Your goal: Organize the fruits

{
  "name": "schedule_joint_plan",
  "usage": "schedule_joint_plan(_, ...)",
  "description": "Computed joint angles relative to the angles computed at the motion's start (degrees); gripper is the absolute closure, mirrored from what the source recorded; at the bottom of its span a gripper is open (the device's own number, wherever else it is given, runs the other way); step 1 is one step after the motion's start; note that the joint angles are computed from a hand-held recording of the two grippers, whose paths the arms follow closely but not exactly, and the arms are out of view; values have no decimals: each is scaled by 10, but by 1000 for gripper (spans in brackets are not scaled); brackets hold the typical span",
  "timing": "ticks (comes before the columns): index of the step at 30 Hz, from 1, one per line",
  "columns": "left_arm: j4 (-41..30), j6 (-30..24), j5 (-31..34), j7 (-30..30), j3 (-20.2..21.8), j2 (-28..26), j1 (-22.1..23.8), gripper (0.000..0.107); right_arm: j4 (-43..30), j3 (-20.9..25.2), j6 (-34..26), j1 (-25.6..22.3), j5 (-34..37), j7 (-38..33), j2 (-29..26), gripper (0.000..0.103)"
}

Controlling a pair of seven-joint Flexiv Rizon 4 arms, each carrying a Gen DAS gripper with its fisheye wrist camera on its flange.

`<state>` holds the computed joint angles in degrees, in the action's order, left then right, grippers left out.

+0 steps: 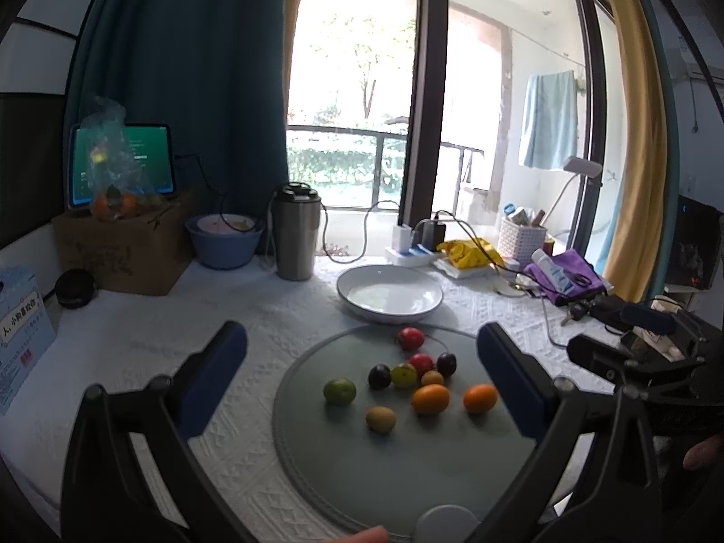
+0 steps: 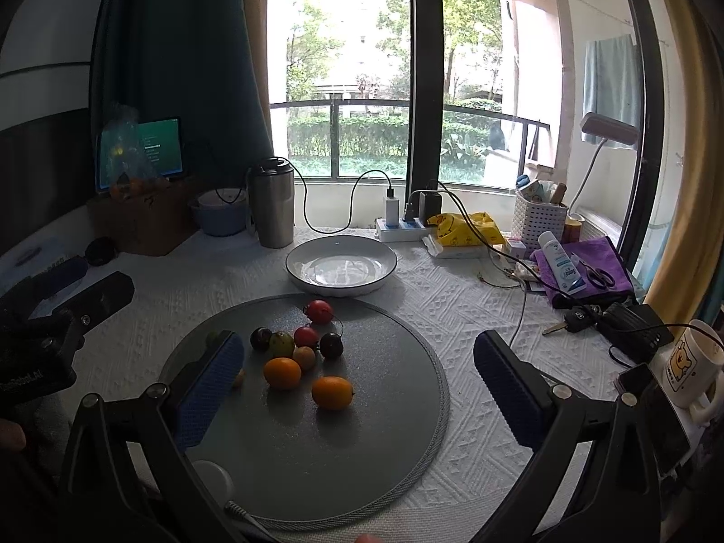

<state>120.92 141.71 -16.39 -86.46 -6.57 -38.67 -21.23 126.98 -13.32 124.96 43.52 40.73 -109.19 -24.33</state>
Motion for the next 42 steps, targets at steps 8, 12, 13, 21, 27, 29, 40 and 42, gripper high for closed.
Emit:
schedule_joint_plan(8,1,0,0,-4,0,1,0,4,-3,-8,-10,7,-1,0,-3,0)
schedule_joint_plan(12,-2,0,1,-2,0,0,-1,4,-4,-17,-15,15,-3,1,-4,0)
schedule_joint_plan(13,-2,0,1,-1,0,0,-1,4,-3,-16,-13,13,-5,4,-5,0)
schedule_joint_plan(21,0,20,-11,-3,1,-4,-5,4,-2,-22,-13,17,-7,10,-7,0)
schedule_joint_plan(27,0,19,7,-8,-4,-3,4,5,-2,-24,-10,18,-9,11,-10,0)
schedule_joint_plan(29,0,17,11,-10,-5,-2,6,5,-2,-25,-11,19,-8,11,-9,0)
schedule_joint_plan(40,2,15,14,-13,-4,0,5,5,-2,-33,-15,28,-7,12,-10,0)
schedule_joint_plan(42,2,16,11,-11,-2,-1,3,5,-2,-35,-15,29,-7,13,-10,0)
